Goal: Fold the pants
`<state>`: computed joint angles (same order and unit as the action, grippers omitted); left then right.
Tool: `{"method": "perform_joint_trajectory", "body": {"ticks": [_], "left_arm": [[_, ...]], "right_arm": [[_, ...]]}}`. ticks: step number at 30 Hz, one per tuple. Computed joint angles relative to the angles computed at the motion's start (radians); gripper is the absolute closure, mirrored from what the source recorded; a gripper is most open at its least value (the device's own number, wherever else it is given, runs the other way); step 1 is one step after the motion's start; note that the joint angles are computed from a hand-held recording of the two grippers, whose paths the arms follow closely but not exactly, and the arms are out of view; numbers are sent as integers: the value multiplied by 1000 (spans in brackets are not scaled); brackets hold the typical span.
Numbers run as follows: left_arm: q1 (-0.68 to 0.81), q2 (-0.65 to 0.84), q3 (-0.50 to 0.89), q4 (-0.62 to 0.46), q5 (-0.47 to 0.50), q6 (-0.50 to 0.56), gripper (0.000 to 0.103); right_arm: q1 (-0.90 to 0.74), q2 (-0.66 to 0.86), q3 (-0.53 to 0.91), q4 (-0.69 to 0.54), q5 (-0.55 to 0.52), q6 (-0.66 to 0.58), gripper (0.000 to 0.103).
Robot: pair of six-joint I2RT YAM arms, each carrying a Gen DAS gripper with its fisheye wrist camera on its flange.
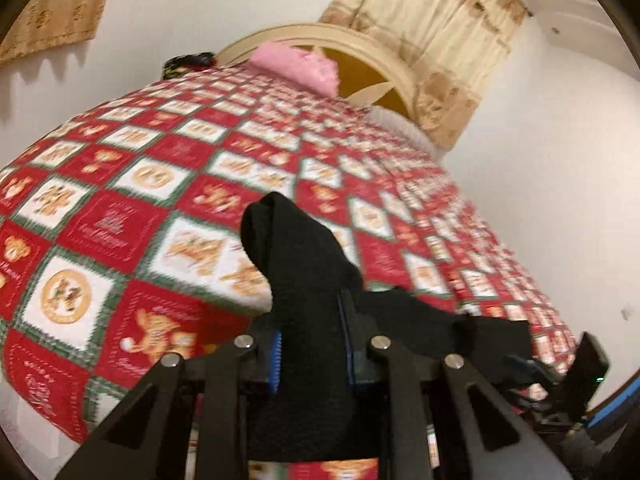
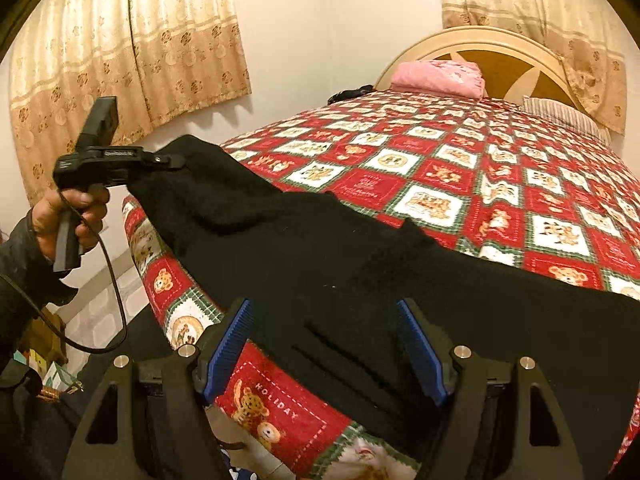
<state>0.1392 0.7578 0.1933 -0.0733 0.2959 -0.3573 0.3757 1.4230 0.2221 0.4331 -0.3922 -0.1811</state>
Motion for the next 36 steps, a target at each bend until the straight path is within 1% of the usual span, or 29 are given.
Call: {"method": "perform_joint_trajectory", "body": {"ticks": [1,3,4,7,11,14,16,18,21,26,29,32,36], "left_arm": [[-27,-16,9,-10,-9,-14,80],[-131,-30,37,-16,-65,-48,80],[-158,-33,42,-15,-79,-59,80],[-283,-6,79,3,-145,-99,80],[-446,99,145,58,-229,-143,80],[-543,180,196,95,-255,-160,80],[-591,214,227,102,-263,-159,80],[-656,282,282,111,-297,-161,80],[-708,360,340,126,-315,-164,80],[-792,499,443,131,-343,-177,80],[-832,575,505,122,-360,-186,80],[-874,661,582,103,-379,-192,80],[-911,792,685,99,-389,-190,80]], "right_arm": [[-17,-25,-7,-12,-10,-4,28],[-48,-72,-18,-41,-28,-17,28],[-71,-101,-24,-62,-39,-27,28],[-150,-189,-36,-127,-82,-57,28],[-272,-286,-37,-222,-148,-104,28],[-375,-315,-28,-274,-189,-149,28],[-456,-314,-15,-304,-227,-187,28],[-531,-287,5,-323,-266,-214,28],[-611,-250,34,-360,-305,-245,28],[-744,-225,69,-425,-367,-332,28],[-815,-163,96,-426,-413,-352,28],[-863,-88,126,-413,-446,-341,28],[-913,-17,154,-367,-457,-313,28]]}}
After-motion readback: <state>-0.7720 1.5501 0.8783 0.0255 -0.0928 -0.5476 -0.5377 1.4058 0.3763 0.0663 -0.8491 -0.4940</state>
